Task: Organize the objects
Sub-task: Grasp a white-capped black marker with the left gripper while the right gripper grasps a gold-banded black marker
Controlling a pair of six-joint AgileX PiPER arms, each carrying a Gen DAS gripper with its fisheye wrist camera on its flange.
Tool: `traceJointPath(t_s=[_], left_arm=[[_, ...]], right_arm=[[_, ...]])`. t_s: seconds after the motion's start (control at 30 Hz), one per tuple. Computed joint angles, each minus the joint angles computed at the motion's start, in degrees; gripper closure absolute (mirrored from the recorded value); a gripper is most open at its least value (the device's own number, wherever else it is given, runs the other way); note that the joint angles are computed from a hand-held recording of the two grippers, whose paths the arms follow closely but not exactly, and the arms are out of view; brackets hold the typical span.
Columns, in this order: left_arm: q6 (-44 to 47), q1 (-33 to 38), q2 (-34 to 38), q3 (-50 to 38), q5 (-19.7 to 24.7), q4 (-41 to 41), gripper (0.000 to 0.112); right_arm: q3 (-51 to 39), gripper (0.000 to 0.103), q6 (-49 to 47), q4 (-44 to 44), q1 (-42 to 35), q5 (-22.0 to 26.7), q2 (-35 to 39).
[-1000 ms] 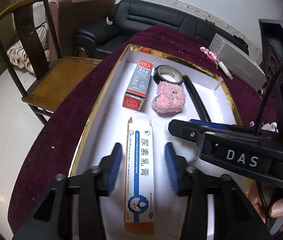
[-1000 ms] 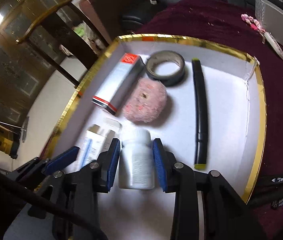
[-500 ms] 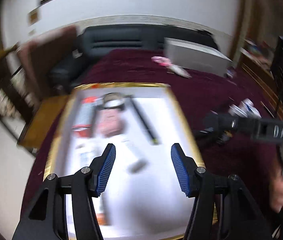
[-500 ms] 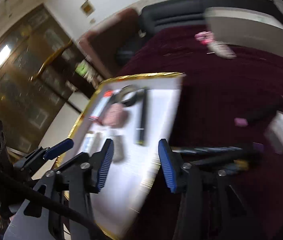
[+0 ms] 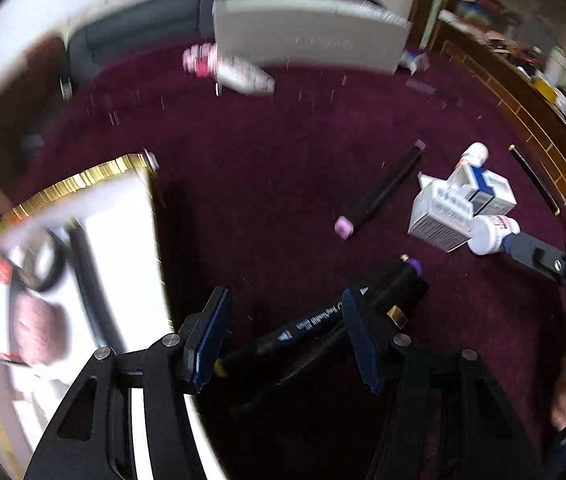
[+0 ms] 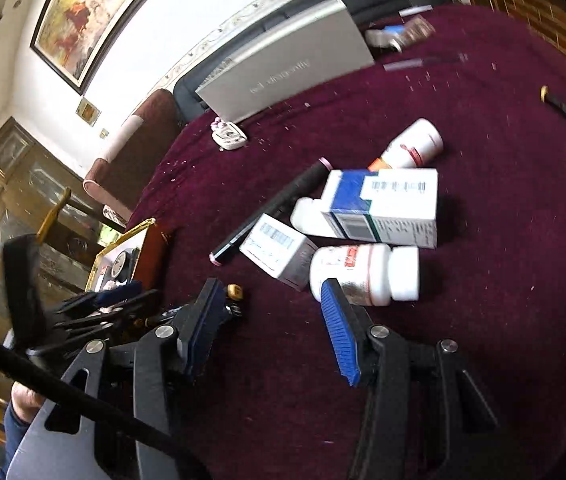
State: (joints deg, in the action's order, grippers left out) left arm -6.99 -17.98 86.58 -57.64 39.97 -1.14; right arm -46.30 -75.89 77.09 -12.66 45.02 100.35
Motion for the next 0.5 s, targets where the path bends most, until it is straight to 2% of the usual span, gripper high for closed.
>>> traceJointPath(t_s=[0.1, 0.2, 0.33, 0.37, 0.5], left_arm=[[-1.25, 0.03, -0.22, 1.34, 1.02, -1.72, 0.061], [5.82, 0.73, -3.07, 4.40, 3.34, -13.56, 0.060], [9.74, -3.13, -8.87, 8.85, 2.75, -20.26, 0.060], [9.09, -4.01, -9.61, 9.01, 2.62, -19.92, 0.060], [-2.01, -7.79, -9.64, 7.70, 1.51, -7.91, 0.060]], right_arm=[[-0.55, 0.054, -1.84, 0.57, -0.97, 2.36, 1.23], [-0.36, 0.054, -2.94, 0.27, -3.15, 5.10, 1.28], [0.54, 0.054, -4.17, 1.11, -5.10, 6.30, 0.27], [0.89, 0.054, -4.50, 1.36, -5.38, 6.01, 0.13], [0.95, 0.054, -3.69, 0.57, -5.41, 5.60, 0.58]])
